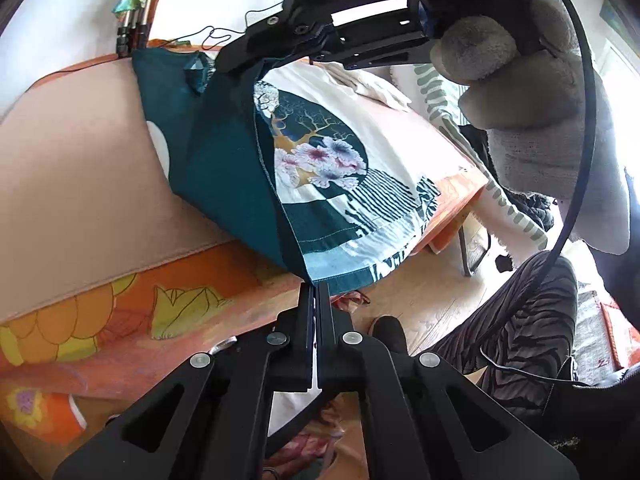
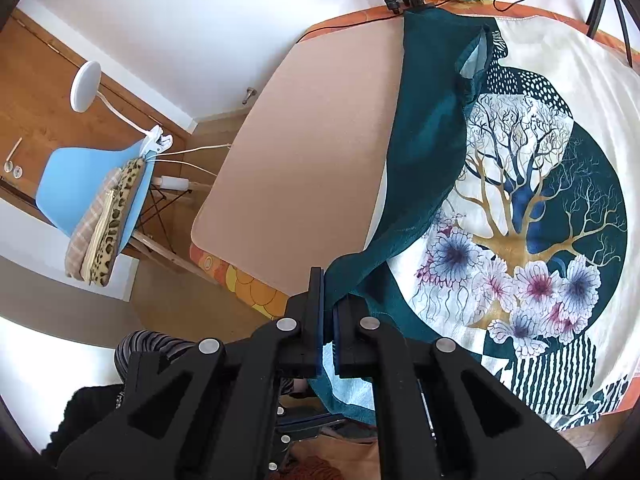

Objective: Fold small clothes

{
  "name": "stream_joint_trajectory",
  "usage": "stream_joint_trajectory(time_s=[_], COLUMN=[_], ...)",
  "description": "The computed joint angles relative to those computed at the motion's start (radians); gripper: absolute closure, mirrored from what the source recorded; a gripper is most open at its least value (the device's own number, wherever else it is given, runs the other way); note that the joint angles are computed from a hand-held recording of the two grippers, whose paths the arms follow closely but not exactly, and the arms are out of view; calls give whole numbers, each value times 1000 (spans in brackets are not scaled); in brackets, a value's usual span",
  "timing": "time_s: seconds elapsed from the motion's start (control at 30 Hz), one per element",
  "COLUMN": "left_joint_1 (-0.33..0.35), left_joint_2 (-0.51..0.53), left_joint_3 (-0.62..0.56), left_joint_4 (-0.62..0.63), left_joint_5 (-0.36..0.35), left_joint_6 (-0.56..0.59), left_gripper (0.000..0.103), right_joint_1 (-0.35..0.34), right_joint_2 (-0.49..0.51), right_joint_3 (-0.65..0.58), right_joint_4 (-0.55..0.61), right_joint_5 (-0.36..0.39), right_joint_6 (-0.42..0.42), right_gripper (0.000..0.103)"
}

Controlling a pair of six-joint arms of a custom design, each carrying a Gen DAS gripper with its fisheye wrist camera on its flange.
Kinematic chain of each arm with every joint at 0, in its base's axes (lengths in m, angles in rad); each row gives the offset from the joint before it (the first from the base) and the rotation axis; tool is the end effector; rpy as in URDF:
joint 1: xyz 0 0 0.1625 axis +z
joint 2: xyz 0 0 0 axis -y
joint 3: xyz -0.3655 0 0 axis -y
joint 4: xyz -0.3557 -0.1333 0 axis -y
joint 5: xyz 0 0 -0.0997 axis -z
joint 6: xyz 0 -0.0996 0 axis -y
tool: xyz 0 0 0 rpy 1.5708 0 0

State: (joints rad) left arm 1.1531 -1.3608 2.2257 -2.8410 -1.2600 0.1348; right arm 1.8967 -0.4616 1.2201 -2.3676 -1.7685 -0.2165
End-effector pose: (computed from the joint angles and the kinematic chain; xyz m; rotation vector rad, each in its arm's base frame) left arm -0.0272 -0.4649 0.2014 0.6829 2.7422 -0.6369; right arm 0.3283 -0.6161 -0.0131 0.7837 -2.8393 0.0723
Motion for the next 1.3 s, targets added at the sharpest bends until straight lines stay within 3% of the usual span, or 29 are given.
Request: stream_joint_trajectory(time_s=[0.1, 0.23, 0.37, 0.53, 0.6, 0.67, 0.9, 1.0, 1.1, 1.3], left_joint_1=[-20, -39, -75, -65, -72, -65, -80, -72, -63, -20], left_joint_2=[-10, -65, -97, -60, -19, 22, 136, 116, 79, 74], left_joint_3=[8, 25, 37, -27, -49, -81, -132, -129, -109, -125], left_joint_4=[111, 208, 181, 169, 130, 102, 83, 123, 164, 239], left_joint_5=[71, 101, 154, 167, 193, 186, 257, 268, 278, 190], left_joint_6=[4, 9, 38, 45, 63, 68, 96, -6, -89, -210], left_gripper=[103, 102, 102, 100, 84, 77, 75, 75, 75, 75], right_joint_1=[-17, -58, -116, -155, -167, -176, -215, -228, -218, -208], right_joint_2=[-20, -63, -106, -169, -195, -212, -208, -198, -180, -161], right_joint_3=[49, 139, 207, 287, 319, 346, 346, 335, 337, 323], right_joint_4=[-18, -44, -37, -44, -65, -107, -162, -144, -157, -158], right_joint_5=[-4, -48, -95, -104, -85, -83, -54, -6, -14, -5], right_joint_6=[9, 59, 122, 85, 73, 57, 46, 51, 33, 17], right_gripper=[99, 99, 98, 86, 82, 82, 82, 82, 82, 85])
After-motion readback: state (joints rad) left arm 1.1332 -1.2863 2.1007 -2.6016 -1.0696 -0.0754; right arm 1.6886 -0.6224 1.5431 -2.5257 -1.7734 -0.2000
